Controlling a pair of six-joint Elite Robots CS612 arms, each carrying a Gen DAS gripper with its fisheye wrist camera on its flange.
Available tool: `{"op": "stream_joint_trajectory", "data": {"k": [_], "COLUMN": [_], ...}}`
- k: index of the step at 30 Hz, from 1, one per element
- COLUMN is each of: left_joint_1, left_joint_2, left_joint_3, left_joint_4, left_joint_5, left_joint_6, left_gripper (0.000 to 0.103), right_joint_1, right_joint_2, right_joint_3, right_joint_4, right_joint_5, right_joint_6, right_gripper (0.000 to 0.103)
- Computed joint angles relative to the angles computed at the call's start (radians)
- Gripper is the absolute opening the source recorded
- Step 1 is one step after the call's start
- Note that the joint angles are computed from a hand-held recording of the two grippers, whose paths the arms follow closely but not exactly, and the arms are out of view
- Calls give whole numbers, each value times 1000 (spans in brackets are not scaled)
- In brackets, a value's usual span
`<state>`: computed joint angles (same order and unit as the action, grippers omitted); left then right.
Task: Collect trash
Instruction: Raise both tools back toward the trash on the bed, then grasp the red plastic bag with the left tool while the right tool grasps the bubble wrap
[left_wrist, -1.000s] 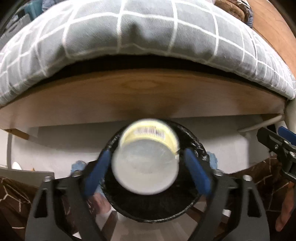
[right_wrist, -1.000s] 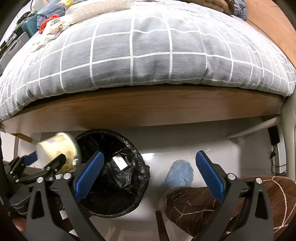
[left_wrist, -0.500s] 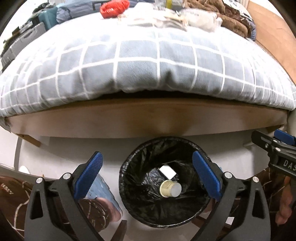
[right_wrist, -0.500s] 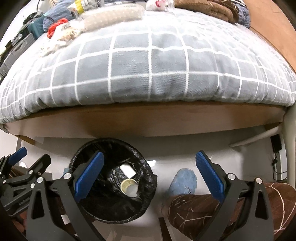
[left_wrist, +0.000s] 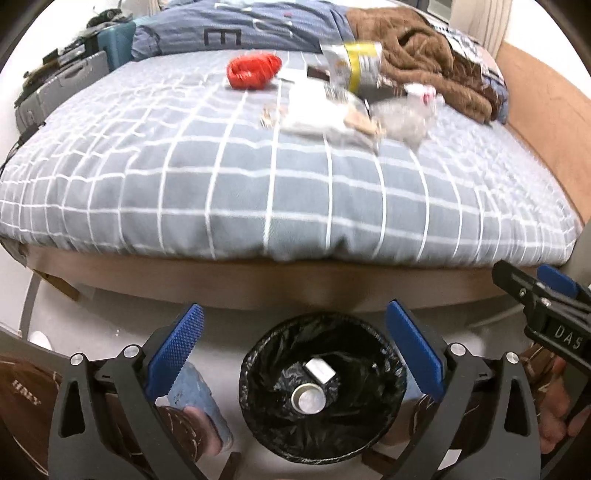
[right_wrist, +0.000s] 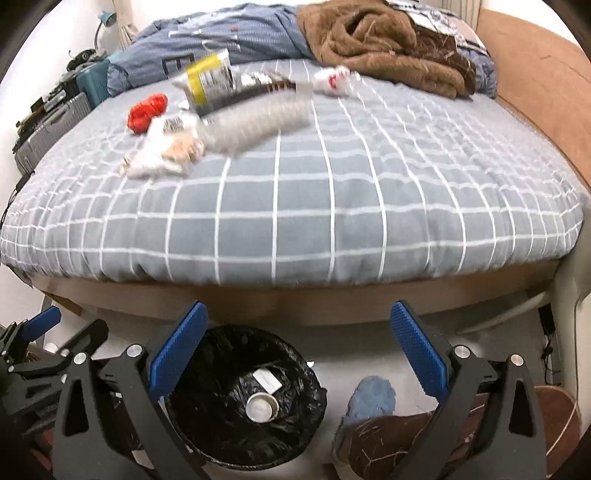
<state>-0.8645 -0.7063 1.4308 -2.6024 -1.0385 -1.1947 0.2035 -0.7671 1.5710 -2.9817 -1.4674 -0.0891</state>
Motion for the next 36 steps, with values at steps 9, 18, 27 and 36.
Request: {"op": "stream_joint_trajectory", "data": {"k": [9,18,27,36], "left_joint_1": [22,67,116,170], "left_joint_2": [-22,-22,6,53], "left_joint_3": [0,-37,-97,-184], "left_joint_4": [-9,-46,-38,3], "left_joint_5": [68,95,88,83], "left_joint_6": [9,56,96,143], "left_gripper": [97,97,97,97], "right_joint_1": [1,3,15,20], "right_joint_2": [20,59,126,202], "right_joint_3": [-60,-159,-299,-447], "right_joint_4": [-14,0,36,122], "right_joint_5": [30,66,66,61], "right_joint_6": [3,16,-2,2], "right_gripper": [95,95,95,95]}}
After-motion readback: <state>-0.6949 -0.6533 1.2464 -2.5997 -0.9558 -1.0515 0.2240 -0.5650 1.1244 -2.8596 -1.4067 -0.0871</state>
